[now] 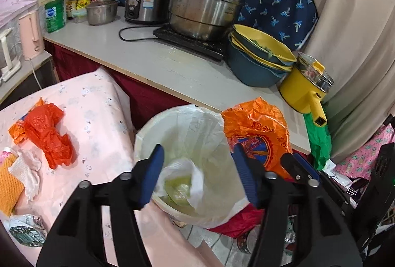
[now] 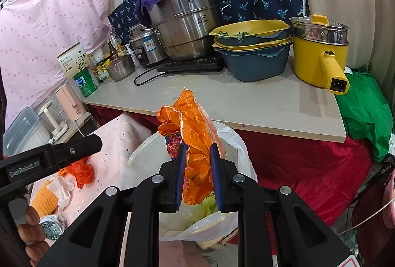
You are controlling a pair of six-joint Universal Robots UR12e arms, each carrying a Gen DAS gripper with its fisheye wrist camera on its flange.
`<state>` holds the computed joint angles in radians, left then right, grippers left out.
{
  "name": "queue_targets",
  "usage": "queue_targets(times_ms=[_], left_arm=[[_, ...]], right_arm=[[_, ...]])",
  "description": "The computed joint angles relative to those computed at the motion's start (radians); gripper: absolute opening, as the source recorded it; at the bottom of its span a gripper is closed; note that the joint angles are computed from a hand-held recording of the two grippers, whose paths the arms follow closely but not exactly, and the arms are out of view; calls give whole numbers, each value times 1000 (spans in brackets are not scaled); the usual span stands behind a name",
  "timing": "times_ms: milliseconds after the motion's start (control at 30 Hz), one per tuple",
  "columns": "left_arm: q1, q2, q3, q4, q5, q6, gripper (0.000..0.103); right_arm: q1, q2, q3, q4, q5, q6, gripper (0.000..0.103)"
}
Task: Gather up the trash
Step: 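Carry the snack bag and paper towel to the bin and release both, then move both open tools back over the remaining trash on the table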
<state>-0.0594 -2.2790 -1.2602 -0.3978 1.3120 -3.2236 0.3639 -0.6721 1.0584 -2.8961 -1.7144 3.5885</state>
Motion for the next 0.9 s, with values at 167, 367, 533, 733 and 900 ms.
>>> queue_targets(times_ms=[167, 367, 533, 733, 900], left_arm=[[1, 1, -3, 7, 35, 5, 57], [2, 7, -20, 24, 84, 7, 57], [5, 13, -38, 45, 119, 5, 63], [12, 23, -59, 59, 155, -10, 68], [22, 36, -84, 68, 171, -26, 69]], right_arm=[[2, 11, -18, 15, 12, -2, 19], [4, 34, -62, 52, 31, -16, 22], [10, 48, -90, 63, 36, -27, 31], [17, 52, -102, 57, 41, -33, 35], [24, 52, -109, 53, 47, -42, 38]])
